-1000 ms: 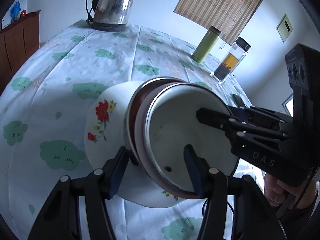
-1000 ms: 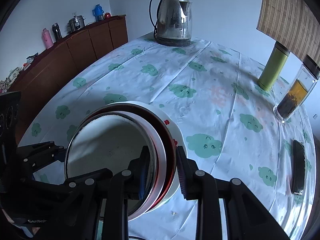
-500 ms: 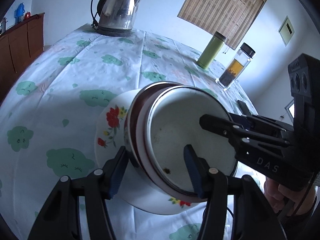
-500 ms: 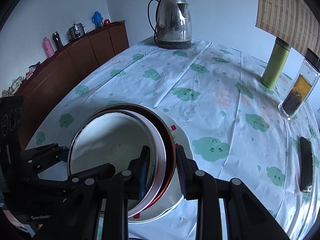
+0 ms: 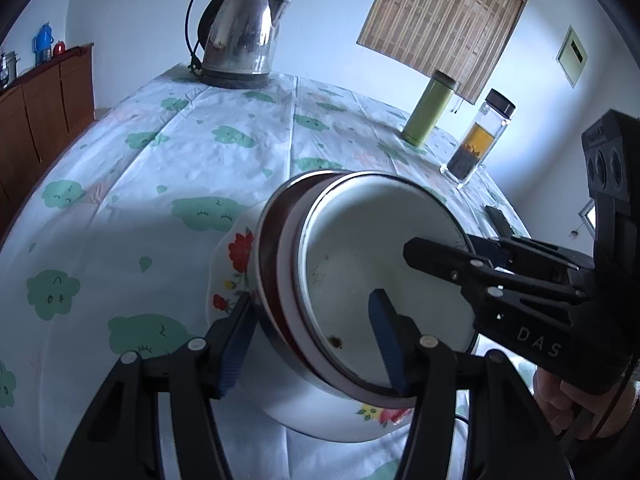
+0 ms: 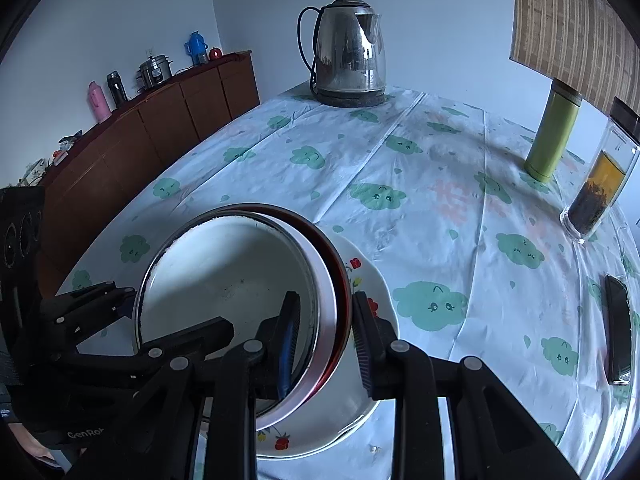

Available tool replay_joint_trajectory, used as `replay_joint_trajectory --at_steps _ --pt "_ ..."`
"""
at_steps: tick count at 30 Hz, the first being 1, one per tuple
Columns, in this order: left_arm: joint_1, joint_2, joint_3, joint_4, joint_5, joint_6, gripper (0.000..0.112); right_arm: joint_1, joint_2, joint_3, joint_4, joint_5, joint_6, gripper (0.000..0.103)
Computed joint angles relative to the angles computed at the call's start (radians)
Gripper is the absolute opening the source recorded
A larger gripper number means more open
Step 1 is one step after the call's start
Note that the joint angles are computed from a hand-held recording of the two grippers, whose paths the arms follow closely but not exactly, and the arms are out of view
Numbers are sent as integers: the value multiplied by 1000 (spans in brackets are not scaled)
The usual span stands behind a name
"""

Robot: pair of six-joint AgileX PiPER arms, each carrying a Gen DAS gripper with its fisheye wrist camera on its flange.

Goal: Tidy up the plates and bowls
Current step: 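Lower the nested bowls onto the pink-flowered plate stack with both tools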

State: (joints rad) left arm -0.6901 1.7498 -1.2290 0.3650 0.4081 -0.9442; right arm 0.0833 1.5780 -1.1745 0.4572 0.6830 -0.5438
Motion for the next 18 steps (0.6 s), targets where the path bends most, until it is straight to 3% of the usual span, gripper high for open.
replay_joint_trajectory --at_steps 6,14,18 --pt "-19 5 13 146 -2 -119 58 25 -28 48 -11 -69 -15 28" --pt "-20 -5 48 255 -57 -217 59 6 -71 159 161 -188 -197 29" --pt "-24 -24 67 336 -73 -293 71 -34 -69 197 389 -195 -408 29"
